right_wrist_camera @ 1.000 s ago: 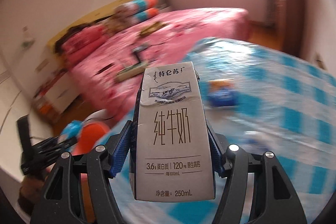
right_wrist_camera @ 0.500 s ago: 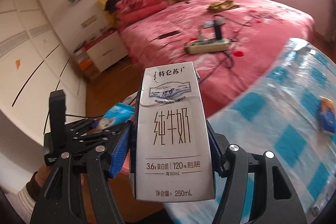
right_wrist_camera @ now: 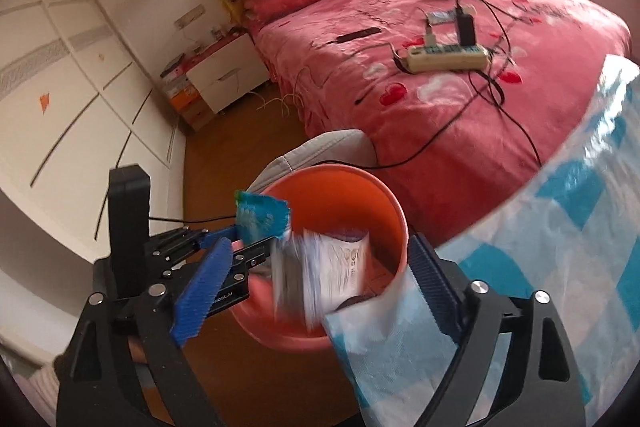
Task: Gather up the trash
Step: 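Withdraw both open tools from the bucket back to the table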
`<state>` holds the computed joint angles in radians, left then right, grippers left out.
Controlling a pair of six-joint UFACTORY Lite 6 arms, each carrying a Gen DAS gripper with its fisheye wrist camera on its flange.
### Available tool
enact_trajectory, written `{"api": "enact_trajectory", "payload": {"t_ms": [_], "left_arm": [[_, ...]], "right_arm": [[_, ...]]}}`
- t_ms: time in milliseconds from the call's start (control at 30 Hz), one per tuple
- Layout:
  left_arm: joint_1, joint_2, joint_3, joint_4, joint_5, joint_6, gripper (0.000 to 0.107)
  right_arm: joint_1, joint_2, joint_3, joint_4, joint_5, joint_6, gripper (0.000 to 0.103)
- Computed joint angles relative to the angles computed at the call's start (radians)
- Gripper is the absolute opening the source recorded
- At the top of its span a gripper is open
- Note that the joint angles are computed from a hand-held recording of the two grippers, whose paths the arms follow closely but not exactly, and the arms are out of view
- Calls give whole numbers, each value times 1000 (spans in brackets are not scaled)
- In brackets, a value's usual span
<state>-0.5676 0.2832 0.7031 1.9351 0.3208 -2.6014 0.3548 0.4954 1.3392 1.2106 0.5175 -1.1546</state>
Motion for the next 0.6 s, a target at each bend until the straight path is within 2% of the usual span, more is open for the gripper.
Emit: {"api": "enact_trajectory", "payload": {"t_ms": [100, 267, 400, 600], "left_arm": [[-13, -11, -7, -65, 27, 51, 68], [-41, -28, 6, -221, 81, 189, 77], [-74, -31, 30, -347, 127, 309, 79], [-113, -40, 49, -383, 129, 324, 79]], "right_arm": [[-41, -62, -84, 69, -2, -66, 89], [-111, -173, -239, 233, -23, -251, 93], [-188, -263, -354, 350, 16, -388, 95], [-310, -377, -497, 485, 111, -564, 97]]}}
